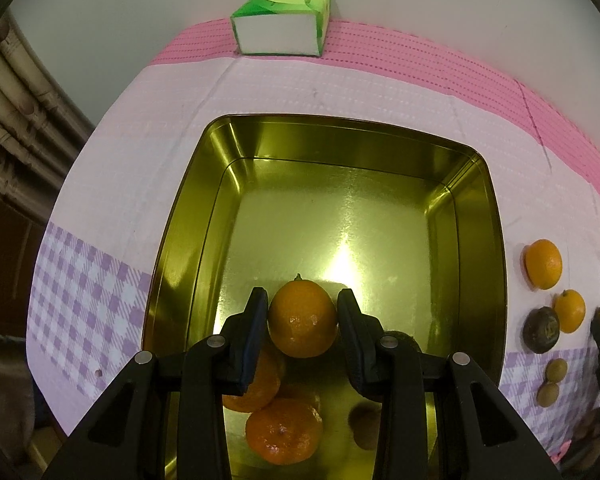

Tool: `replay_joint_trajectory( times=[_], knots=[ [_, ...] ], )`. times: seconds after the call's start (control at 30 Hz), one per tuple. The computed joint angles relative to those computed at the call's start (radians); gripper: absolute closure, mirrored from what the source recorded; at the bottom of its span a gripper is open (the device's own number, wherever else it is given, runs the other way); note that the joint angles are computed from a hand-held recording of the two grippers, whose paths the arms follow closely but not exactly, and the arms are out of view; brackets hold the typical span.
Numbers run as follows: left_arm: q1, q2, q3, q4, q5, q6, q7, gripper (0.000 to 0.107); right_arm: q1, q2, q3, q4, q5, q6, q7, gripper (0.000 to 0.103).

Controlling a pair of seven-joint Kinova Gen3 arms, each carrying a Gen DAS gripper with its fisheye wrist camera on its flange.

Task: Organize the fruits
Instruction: 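Carry the orange into the gold tin and open the left gripper, then lower the dark brown fruit into the tin and open the right gripper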

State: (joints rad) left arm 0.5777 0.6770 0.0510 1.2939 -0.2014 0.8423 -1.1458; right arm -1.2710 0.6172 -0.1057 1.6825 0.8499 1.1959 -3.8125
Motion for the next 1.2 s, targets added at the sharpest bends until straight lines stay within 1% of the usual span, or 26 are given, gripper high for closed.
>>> replay_joint_trajectory(
  times=[0.23,0.37,0.43,0.5,0.6,0.67,0.73,0.83,1.03,1.2],
  knots=[
    [0.006,-0.008,-0.004,0.009,-0.009,0.002,-0.003,0.07,0.001,0.0,-0.001,-0.001,0.0,0.0,0.001,0.06],
    [-0.006,-0.037,0.004,0.041,-0.001,-0.019,-0.011,0.069,0.001,0.0,-0.001,-0.001,-0.001,0.001,0.002,0.06],
    [-0.011,-0.054,0.006,0.06,0.0,-0.029,-0.015,0.068,0.0,0.0,-0.001,-0.001,-0.001,0.001,0.002,0.06],
    [-0.015,-0.073,0.01,0.082,-0.002,-0.043,-0.025,0.064,0.0,0.0,-0.001,-0.002,-0.001,0.001,0.003,0.06],
    [-0.015,-0.114,0.01,0.135,-0.014,-0.077,-0.037,0.057,0.0,0.001,-0.001,-0.003,-0.002,0.003,0.004,0.061],
    [-0.008,-0.144,0.004,0.175,-0.03,-0.103,-0.033,0.056,0.0,0.002,-0.001,-0.003,-0.004,0.004,0.007,0.061],
    [0.001,-0.167,-0.004,0.207,-0.047,-0.124,-0.017,0.055,0.0,0.002,-0.001,-0.004,-0.004,0.004,0.008,0.061],
    [-0.003,-0.206,-0.011,0.267,-0.063,-0.162,0.009,0.048,0.0,0.002,0.0,-0.005,-0.005,0.005,0.008,0.061],
    [-0.008,-0.276,-0.022,0.382,-0.108,-0.232,0.069,0.047,0.001,0.006,0.001,-0.007,-0.009,0.009,0.013,0.062],
    [-0.014,-0.322,-0.027,0.46,-0.145,-0.279,0.126,0.04,-0.002,0.017,0.004,-0.025,-0.02,0.021,0.01,0.063]
  ],
)
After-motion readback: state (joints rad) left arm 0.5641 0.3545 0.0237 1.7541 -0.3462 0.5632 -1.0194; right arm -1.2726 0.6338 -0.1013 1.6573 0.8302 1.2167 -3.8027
